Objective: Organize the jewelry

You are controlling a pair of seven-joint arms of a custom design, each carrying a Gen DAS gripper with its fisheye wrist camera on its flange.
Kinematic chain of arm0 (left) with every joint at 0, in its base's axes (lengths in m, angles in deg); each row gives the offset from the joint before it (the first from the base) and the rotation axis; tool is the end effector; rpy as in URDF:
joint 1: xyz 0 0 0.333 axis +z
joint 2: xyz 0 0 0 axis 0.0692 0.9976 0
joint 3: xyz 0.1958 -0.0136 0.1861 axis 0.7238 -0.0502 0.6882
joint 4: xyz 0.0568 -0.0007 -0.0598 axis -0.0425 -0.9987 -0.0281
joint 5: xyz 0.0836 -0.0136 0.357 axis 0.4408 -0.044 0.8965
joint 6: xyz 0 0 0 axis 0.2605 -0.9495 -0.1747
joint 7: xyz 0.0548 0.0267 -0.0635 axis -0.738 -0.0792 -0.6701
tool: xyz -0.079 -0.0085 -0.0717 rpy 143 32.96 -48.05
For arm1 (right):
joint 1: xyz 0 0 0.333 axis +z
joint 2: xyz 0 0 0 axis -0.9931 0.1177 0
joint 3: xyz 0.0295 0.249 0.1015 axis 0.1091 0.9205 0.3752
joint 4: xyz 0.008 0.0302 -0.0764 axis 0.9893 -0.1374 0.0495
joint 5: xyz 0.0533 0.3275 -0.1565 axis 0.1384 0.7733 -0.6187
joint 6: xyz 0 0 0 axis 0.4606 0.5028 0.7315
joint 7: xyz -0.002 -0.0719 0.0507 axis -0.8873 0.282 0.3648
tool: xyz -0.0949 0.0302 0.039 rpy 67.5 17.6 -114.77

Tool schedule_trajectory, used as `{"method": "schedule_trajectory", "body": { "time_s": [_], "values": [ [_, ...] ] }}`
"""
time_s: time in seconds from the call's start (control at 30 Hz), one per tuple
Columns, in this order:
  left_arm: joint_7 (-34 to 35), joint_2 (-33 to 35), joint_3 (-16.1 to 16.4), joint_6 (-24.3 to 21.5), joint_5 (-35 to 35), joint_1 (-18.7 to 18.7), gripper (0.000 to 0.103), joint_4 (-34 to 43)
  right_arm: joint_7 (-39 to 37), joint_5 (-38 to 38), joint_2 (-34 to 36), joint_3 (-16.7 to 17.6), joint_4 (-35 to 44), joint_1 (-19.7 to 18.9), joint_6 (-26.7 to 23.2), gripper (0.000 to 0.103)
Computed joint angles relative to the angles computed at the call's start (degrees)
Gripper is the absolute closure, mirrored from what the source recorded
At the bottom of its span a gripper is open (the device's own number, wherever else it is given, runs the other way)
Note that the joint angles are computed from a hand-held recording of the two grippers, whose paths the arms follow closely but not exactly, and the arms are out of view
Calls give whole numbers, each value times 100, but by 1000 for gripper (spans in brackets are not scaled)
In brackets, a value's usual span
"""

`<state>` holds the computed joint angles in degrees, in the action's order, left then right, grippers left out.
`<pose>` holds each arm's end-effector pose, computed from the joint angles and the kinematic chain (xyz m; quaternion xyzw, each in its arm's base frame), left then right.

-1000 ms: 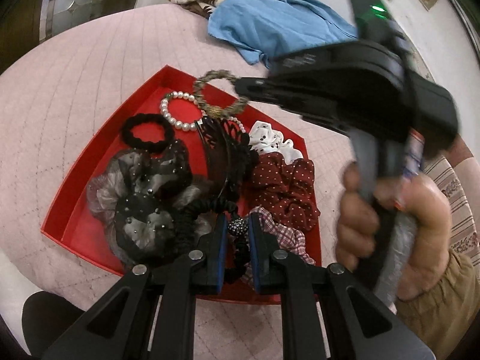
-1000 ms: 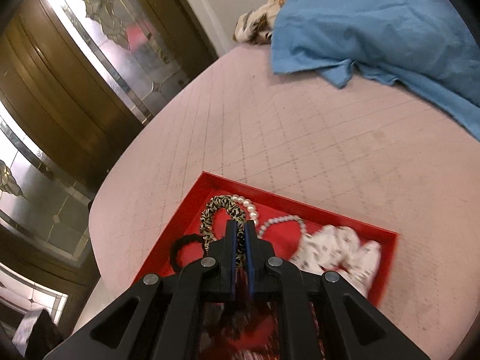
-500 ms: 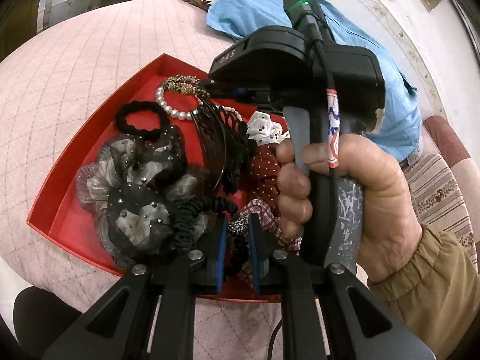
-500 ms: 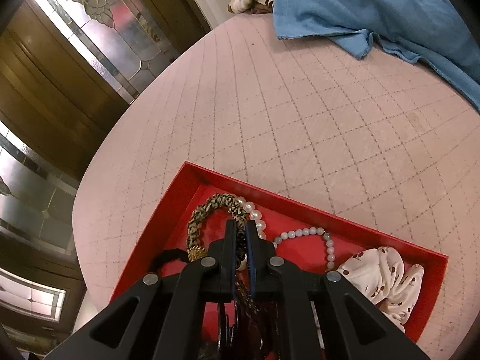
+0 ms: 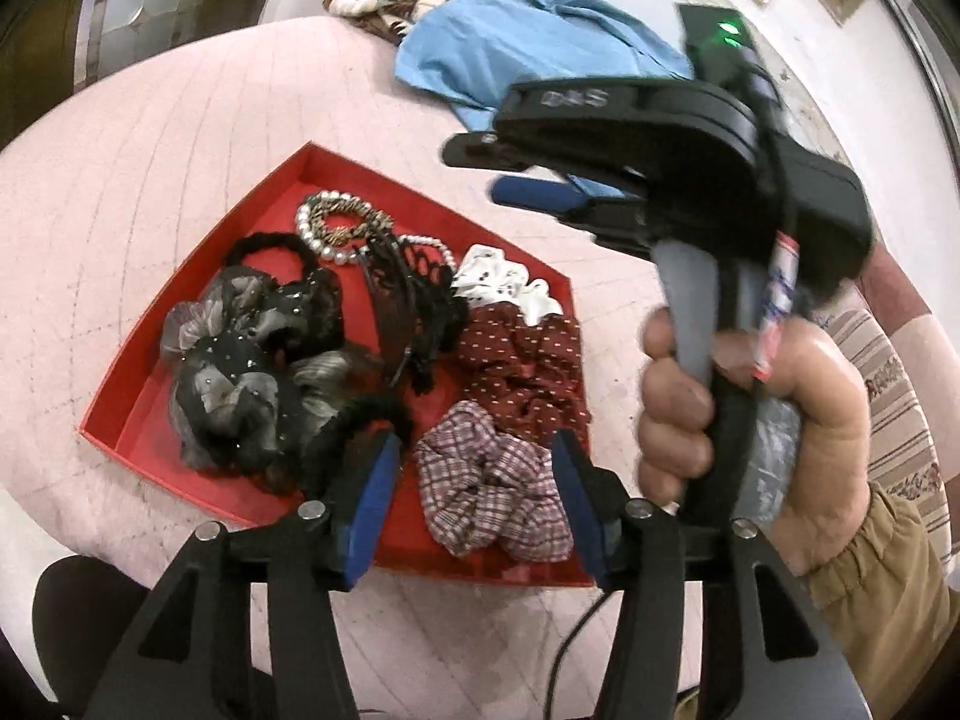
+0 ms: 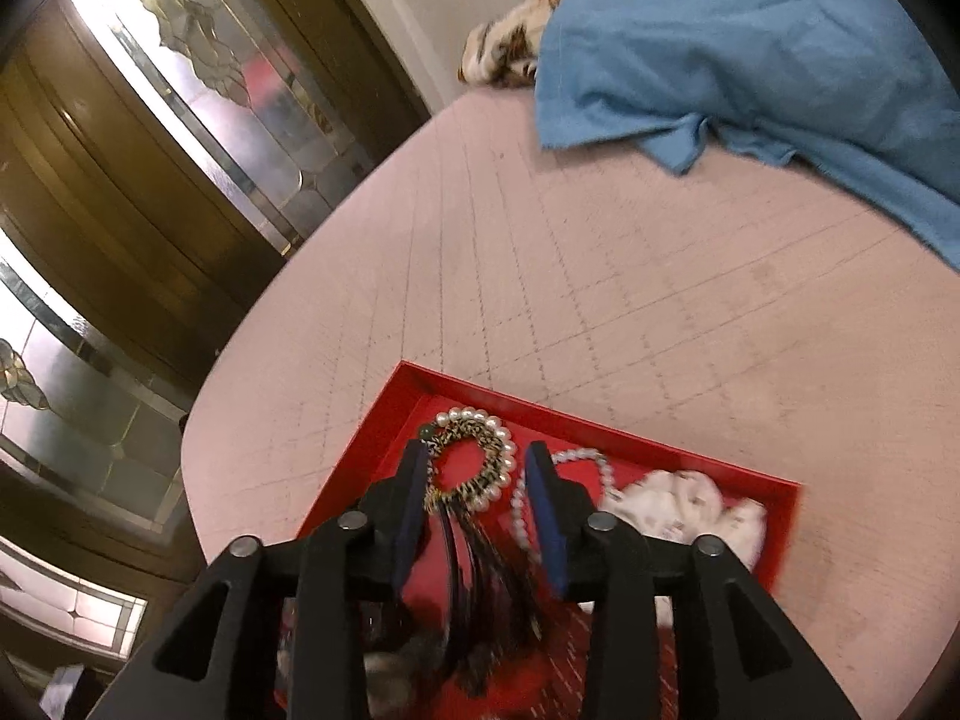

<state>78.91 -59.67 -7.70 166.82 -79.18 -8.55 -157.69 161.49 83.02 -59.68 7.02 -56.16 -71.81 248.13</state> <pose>0.4562 -0.1408 0.4073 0.5344 -0.7556 0.3757 0.0491 0.5799 0.1394 0.4269 -0.5686 0.7412 -0.0916 0.3448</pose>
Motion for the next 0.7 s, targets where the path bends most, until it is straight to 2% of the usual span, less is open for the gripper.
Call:
{"method": "schedule_trajectory", "body": {
  "time_s": [0.13, 0.23, 0.33, 0.47, 0.6, 0.7],
  "values": [
    [-52, -292, -47, 132, 46, -80, 39, -194, 296, -203, -812, -105, -921, 43, 324, 55],
    [-129, -525, -32, 210, 140, -165, 37, -333, 795, -637, -1311, -145, -1517, 11, 469, 54],
    [-259, -779, -35, 406, 309, -258, 36, -489, 1530, -1320, -1900, -39, -2196, -219, 482, 54],
    [-482, -1013, -131, 1225, 692, -396, 30, -737, 2219, -1897, -2534, 211, -2849, -525, 408, 53],
    [-852, -1243, -285, 2364, 1040, -531, 20, -1069, 2762, -2356, -3152, 476, -3443, -756, 395, 50],
    [-1316, -1379, -563, 3183, 1476, -398, 14, -1325, 3024, -2542, -3482, 617, -3719, -834, 360, 49]
  ]
}}
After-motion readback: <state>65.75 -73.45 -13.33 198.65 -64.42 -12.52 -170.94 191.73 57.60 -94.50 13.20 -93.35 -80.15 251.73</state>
